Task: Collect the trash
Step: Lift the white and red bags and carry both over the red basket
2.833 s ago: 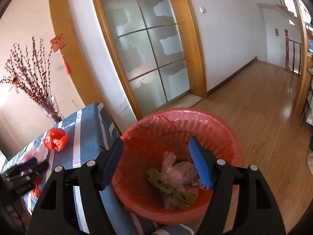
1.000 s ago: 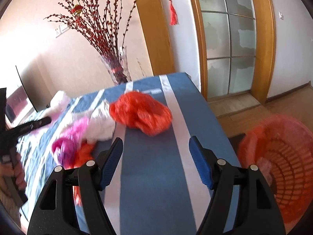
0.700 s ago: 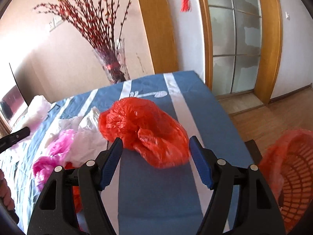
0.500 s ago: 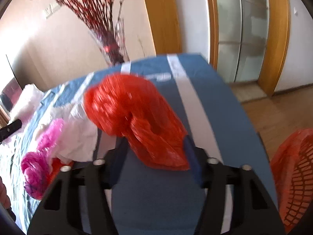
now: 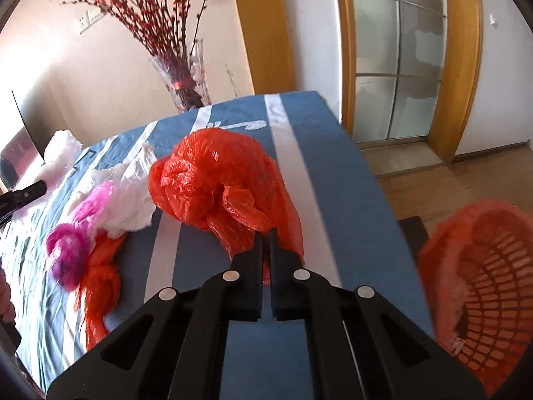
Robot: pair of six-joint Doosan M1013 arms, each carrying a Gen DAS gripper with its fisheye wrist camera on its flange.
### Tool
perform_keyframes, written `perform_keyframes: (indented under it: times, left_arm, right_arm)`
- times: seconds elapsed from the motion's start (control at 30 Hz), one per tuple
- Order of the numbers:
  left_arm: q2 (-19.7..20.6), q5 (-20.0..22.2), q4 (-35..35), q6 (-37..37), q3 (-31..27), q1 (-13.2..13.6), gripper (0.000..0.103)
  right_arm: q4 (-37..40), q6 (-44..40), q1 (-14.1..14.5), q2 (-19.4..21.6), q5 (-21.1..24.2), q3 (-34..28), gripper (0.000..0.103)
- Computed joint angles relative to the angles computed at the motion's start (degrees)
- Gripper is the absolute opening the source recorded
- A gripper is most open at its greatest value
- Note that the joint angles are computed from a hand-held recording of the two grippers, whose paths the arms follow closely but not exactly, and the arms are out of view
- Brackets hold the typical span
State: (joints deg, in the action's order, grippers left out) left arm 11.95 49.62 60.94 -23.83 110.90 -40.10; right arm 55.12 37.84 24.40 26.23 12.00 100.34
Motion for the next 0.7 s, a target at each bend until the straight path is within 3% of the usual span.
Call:
perform_keyframes:
  times: [0.13,0.57,0.7]
  left_arm:
    - [0.1,0.7,0.2,0.3,-0.7,-1.2,0.03]
    - [1.1,3.3,-0.3,2.9,-3.8,-5.4,0.03]
    - [1.5,3.7,-0.4,3.9,-5.0,-6.6,0.03]
  right_arm:
    - [10.2,-10.3,-1.1,-2.8,-1.4,3.6,0.004]
    - [30.6,-30.8,-3.4,-8.6,-2.8,10.0,0.004]
    - [41.0,-41.2,-4.2,-10.2,-3.0,11.6,0.004]
